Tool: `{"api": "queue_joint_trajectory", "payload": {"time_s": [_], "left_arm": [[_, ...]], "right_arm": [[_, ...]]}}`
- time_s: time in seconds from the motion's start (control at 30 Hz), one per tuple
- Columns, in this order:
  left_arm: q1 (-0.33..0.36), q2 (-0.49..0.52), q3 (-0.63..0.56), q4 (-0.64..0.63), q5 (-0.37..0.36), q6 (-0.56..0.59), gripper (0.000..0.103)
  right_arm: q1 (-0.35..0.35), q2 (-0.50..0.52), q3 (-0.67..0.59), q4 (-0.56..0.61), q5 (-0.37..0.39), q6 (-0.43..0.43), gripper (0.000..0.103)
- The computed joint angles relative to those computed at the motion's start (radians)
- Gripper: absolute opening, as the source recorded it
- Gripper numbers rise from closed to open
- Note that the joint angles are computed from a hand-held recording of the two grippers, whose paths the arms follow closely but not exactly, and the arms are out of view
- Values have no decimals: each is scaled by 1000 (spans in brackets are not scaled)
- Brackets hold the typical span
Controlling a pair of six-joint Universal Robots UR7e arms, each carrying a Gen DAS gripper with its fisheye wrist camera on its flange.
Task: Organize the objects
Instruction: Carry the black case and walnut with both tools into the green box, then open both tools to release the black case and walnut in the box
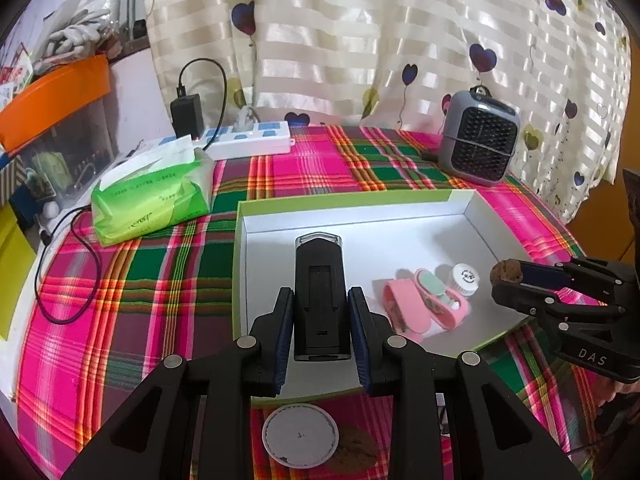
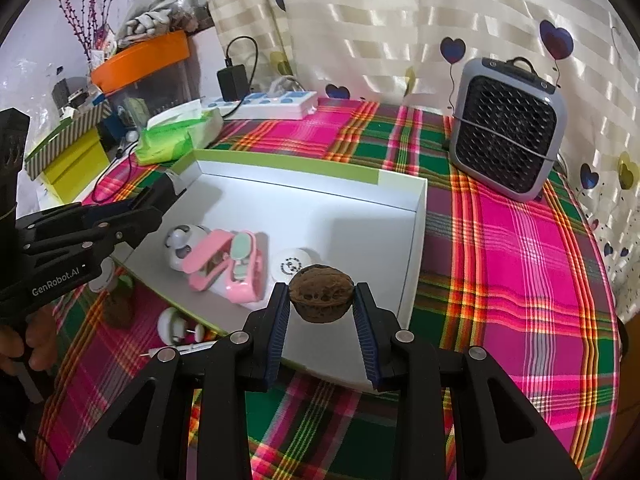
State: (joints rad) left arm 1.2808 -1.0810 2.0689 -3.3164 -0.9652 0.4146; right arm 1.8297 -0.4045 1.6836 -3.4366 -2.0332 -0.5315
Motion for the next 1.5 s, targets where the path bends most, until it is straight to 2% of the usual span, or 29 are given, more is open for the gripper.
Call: {"api": "queue_joint_trajectory", "payload": {"time_s": [0.33,0.63,0.97,1.27,1.5], "left_arm": [[10,22,-27,27,21,-7,25],[22,19,-41,59,-3,-20,25],[12,-3,-12,24,-26,-8,25],[-20,-34,44,-17,-3,-10,25],[-37,-60,85,-26,-2,-17,25]], "right_arm": [[-3,11,-25,40,1,6,34],[-5,14,-27,39,15,5,34],[-3,12,-2,-28,36,-8,34],[27,1,51,-115,51,-27,34],[47,2,80,-141,73,-40,34]]}}
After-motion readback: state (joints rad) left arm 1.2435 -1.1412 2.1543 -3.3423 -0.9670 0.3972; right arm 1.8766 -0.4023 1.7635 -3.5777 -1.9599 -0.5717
